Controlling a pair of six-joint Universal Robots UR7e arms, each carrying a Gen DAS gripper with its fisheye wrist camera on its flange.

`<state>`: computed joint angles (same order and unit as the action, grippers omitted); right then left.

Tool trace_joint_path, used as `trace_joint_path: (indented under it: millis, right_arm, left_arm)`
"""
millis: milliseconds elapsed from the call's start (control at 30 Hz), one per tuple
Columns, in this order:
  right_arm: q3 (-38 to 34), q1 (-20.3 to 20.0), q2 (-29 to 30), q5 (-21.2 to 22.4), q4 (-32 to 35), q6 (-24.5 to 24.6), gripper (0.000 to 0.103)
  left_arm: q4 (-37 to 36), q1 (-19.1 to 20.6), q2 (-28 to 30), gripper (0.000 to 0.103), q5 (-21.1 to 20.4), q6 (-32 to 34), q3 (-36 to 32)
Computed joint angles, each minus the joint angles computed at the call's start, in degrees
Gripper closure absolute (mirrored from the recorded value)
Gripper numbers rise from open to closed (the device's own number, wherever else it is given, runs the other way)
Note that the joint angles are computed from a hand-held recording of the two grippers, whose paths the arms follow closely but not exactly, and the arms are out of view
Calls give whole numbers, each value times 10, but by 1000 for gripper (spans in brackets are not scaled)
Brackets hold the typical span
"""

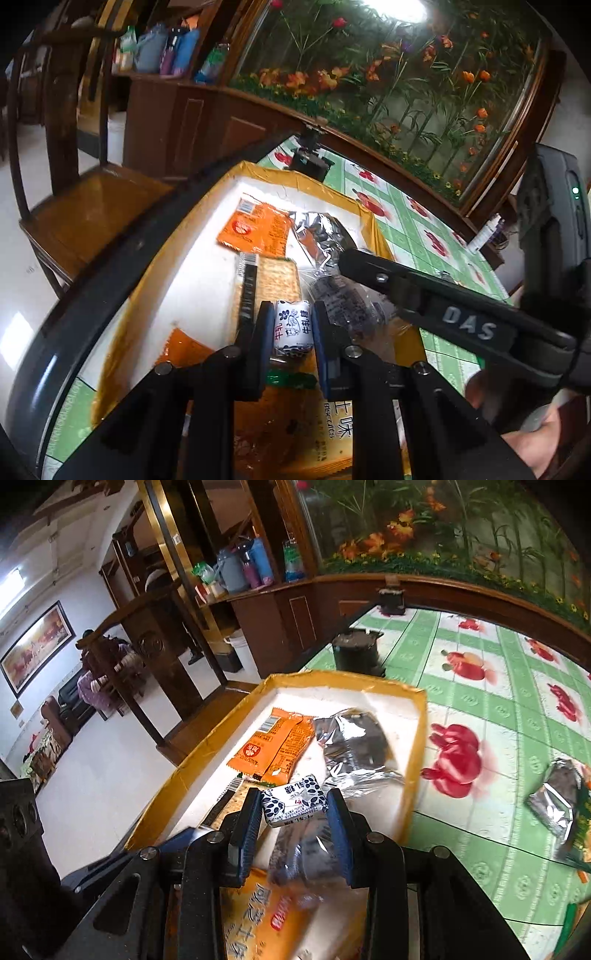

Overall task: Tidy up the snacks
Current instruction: 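Carry both packs over the box and open both grippers to drop them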

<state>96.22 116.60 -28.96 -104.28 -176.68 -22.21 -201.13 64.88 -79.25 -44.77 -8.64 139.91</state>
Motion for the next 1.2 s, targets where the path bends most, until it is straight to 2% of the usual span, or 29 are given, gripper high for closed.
trace_joint_path:
  millis: [300, 433, 533, 600, 667, 733, 800, 867, 1200]
  right_arm:
    - [0, -4, 7, 6, -12, -13, 62]
    - [2, -6, 6, 15, -14, -15, 62]
    - [6, -7, 4, 20, -18, -20, 62]
    - [10, -8, 0, 25, -22, -22, 59]
    - [16, -10, -5, 37, -24, -22, 51]
    - [22, -12, -11, 44, -29, -20, 51]
    - [30, -16, -20, 56, -32, -15, 51]
    - [41, -20, -31, 66, -41, -8, 51]
    - [103, -73, -106, 112, -66, 27, 50]
  left_arm:
    - [2, -3, 3, 84, 2, 0, -1]
    - [6, -8, 8, 84, 16, 2, -5]
    - [6, -15, 12, 75, 27, 4, -6]
    - [1, -23, 18, 57, 40, 8, -5]
    - [-8, -33, 25, 50, 59, 11, -3]
    - [-7, -41, 28, 49, 76, 11, 0]
    - [11, -44, 25, 43, 79, -2, 1]
    - [16, -50, 20, 41, 82, -8, 5]
    - [38, -95, 1, 40, 131, -38, 27]
